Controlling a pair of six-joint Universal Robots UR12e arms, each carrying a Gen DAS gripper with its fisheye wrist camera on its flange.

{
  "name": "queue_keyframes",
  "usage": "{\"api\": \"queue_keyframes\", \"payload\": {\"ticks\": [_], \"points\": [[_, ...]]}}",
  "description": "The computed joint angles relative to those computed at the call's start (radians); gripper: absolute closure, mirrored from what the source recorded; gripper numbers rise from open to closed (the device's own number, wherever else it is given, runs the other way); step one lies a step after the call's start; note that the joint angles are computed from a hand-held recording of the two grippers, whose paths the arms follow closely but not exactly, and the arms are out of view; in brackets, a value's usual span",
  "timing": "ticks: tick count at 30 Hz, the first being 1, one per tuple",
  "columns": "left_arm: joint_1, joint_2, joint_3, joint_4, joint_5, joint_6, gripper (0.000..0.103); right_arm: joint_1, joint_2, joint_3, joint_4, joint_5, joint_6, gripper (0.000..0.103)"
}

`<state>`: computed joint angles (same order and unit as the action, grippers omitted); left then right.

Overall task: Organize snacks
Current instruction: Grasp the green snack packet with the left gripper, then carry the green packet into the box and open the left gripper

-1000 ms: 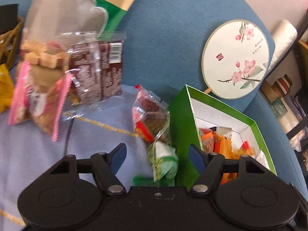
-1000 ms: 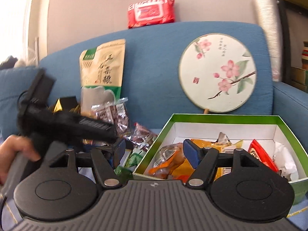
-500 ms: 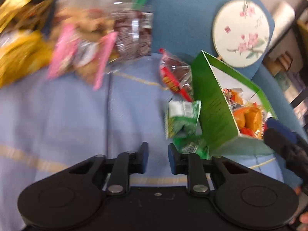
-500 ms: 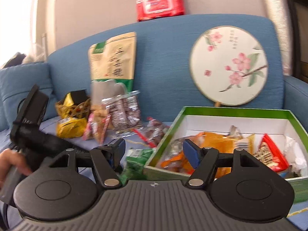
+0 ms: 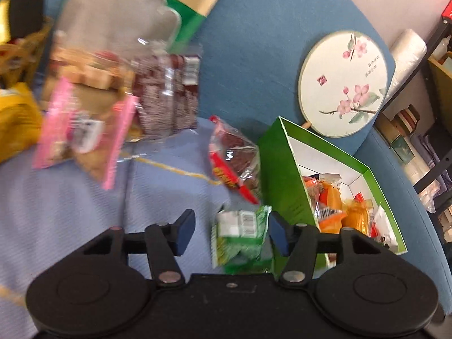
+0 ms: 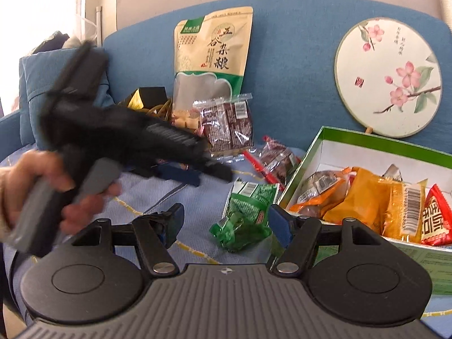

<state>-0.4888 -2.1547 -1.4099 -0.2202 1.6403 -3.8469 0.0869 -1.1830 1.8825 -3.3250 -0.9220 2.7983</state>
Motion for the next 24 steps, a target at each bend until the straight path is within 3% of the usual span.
{"api": "queue_keyframes", "payload": {"ticks": [2,3,5,7,10,12,15,16,18,20,21,24], "points": [[0.002,-0.029,0.048,-0.054,-0.004,0.03,0.012,-0.001,0.003,-0.005,0.018,0.0,-0.011,0.0],[0.002,-0.04,0.062,-0.079,0.005,0.048,0.017,0.0,0.003,-0.006,0.026,-0.003,-0.014,0.0],[0.014,-0.04,0.044,-0.035,-0.048,0.055,0.054,-0.001,0.002,-0.007,0.047,-0.005,-0.019,0.0],[0.024,-0.02,0.014,-0.029,-0.093,0.029,0.055,-0.003,0.0,-0.007,0.063,0.001,-0.023,0.0],[0.025,0.021,-0.052,-0.004,-0.122,0.075,0.055,-0.004,-0.004,-0.009,0.102,0.022,-0.027,0.0],[0.031,0.051,-0.108,0.032,-0.15,0.063,0.055,-0.003,-0.007,-0.01,0.134,0.038,-0.032,0.0],[0.033,0.083,-0.178,0.099,-0.158,0.021,0.051,0.003,-0.011,-0.01,0.181,0.043,-0.062,0.0],[0.028,0.088,-0.192,0.118,-0.136,0.011,0.041,0.005,-0.011,-0.011,0.192,0.037,-0.075,0.0],[0.029,0.092,-0.201,0.13,-0.128,-0.01,0.038,0.012,-0.011,-0.01,0.217,0.018,-0.097,0.0],[0.034,0.096,-0.203,0.132,-0.141,-0.017,0.022,0.017,-0.011,-0.012,0.239,0.002,-0.112,0.0],[0.033,0.091,-0.198,0.145,-0.134,-0.024,0.0,0.019,-0.011,-0.011,0.242,-0.004,-0.12,0.0],[0.037,0.093,-0.202,0.161,-0.154,-0.021,0.0,0.02,-0.01,-0.012,0.25,-0.015,-0.127,0.0]]}}
